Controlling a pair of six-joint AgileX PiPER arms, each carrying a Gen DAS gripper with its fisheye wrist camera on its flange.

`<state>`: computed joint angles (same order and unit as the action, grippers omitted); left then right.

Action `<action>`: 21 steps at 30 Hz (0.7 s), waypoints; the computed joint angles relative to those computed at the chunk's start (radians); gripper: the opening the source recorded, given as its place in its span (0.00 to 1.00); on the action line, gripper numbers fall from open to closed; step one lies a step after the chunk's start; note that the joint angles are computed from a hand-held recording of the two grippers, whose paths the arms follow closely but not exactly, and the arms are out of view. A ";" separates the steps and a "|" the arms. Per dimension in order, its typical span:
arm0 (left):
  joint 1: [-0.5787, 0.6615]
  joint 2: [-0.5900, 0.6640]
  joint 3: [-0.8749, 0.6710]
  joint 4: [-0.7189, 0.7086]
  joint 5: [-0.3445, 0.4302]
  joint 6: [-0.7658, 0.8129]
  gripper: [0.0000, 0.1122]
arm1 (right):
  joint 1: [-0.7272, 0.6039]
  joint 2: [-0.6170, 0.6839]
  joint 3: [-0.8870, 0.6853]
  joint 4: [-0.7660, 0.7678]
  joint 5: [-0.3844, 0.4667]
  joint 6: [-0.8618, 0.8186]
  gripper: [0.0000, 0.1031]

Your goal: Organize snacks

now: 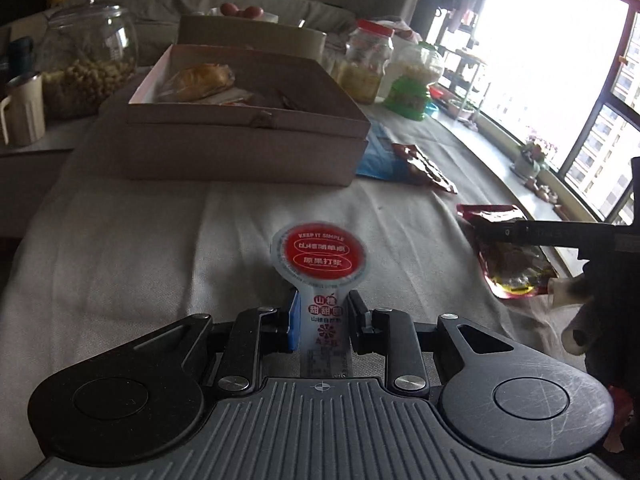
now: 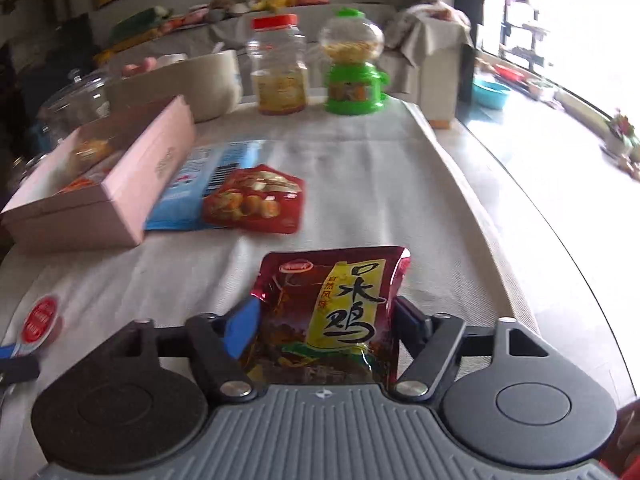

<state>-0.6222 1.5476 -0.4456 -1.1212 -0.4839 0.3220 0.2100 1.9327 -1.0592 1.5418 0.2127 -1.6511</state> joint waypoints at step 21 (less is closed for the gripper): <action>-0.021 -0.013 0.051 0.140 -0.017 -0.177 0.25 | 0.043 -0.193 0.085 -0.361 0.174 0.291 0.20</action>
